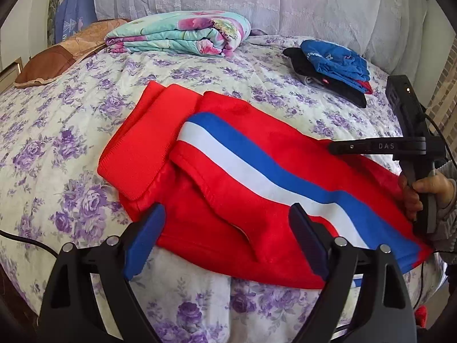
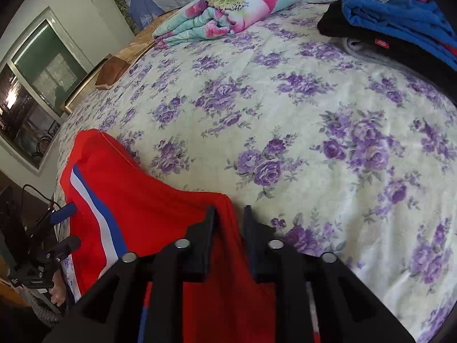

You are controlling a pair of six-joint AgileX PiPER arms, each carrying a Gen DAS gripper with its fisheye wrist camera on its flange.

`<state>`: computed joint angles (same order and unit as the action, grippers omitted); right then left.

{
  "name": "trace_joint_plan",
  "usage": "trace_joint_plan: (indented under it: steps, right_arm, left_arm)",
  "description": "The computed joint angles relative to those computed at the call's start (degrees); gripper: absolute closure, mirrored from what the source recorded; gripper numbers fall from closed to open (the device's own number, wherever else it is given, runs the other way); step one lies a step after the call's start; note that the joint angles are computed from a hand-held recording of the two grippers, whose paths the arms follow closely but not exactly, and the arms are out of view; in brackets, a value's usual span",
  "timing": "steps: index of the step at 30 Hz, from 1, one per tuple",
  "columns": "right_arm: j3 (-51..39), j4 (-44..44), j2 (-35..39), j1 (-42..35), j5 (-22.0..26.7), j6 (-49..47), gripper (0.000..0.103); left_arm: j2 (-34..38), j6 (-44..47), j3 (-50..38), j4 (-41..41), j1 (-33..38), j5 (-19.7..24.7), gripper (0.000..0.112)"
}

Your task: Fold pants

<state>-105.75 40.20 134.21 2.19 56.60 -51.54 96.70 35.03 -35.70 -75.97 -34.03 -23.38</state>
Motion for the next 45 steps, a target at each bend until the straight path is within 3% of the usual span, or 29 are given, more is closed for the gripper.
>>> trace_joint_plan:
  steps: [3, 5, 7, 10, 13, 14, 16, 19, 21, 23, 25, 27, 31, 35, 40, 45]
  right_arm:
    - [8.0, 7.4, -6.4, -2.6, -4.5, -6.4, 0.064]
    - [10.6, 9.8, -8.8, -2.7, -3.7, -9.9, 0.071]
    - [11.0, 8.3, -8.8, -0.8, -2.7, -10.2, 0.079]
    - [10.4, 0.6, -6.0, 4.4, -9.3, -4.7, 0.085]
    - [8.9, 0.3, -4.3, 4.8, -10.2, -1.2, 0.093]
    - [10.6, 3.1, -5.9, 4.1, -9.8, -2.7, 0.087]
    - [15.6, 7.6, -10.1, 3.7, -11.9, -8.5, 0.087]
    - [11.5, 2.4, -6.3, 4.6, -10.6, -2.4, 0.057]
    - [9.4, 0.8, -4.2, 5.0, -10.6, -0.7, 0.058]
    - [11.3, 3.4, -6.0, 3.9, -9.6, -1.6, 0.058]
    - [17.7, 11.4, -11.1, 0.3, -9.3, -8.8, 0.053]
    - [27.0, 18.5, -18.4, -4.7, -9.9, -18.3, 0.031]
    - [43.8, 27.8, -31.2, -19.5, -9.0, -32.7, 0.023]
    - [53.1, 27.2, -37.0, -39.5, -4.0, -35.9, 0.015]
    - [49.3, 19.5, -27.7, -59.2, 4.9, -25.9, 0.015]
    - [43.5, 23.4, -16.2, -63.2, 9.9, -21.1, 0.014]
  left_arm:
    - [-5.8, -14.8, 4.7, 12.8, 2.6, 2.0, 0.027]
    - [-8.0, -16.8, 5.5, 14.1, 3.4, 2.2, 0.027]
    - [-7.5, -11.2, 3.9, 8.7, 3.9, 2.5, 0.027]
    - [-3.3, 2.5, -0.8, -5.3, 4.1, 3.0, 0.026]
    - [0.4, 16.4, -4.6, -18.3, 0.7, -1.9, 0.022]
    - [0.9, 18.6, -5.1, -20.7, -0.4, -3.4, 0.022]
    - [-0.2, 16.1, -3.9, -19.0, -0.8, -3.1, 0.022]
    - [-2.5, 10.2, -1.9, -14.4, 1.6, -0.1, 0.022]
    - [-0.8, 15.7, -3.4, -17.2, 4.8, 3.4, 0.022]
    - [-0.3, 14.6, -3.3, -16.7, 5.8, 4.7, 0.022]
    - [-3.2, 11.1, -1.3, -16.1, 3.7, 2.1, 0.022]
    - [-8.0, 6.6, 1.8, -12.4, 1.4, -1.2, 0.022]
    - [-12.9, 9.2, 3.5, -17.0, -2.0, -7.9, 0.021]
    - [-11.2, 0.0, 4.6, -8.9, -2.2, -6.2, 0.021]
    - [-4.0, -3.9, 0.8, -4.1, -4.7, -4.1, 0.021]
    - [-1.7, 0.1, -1.2, -9.2, -7.3, -3.5, 0.018]
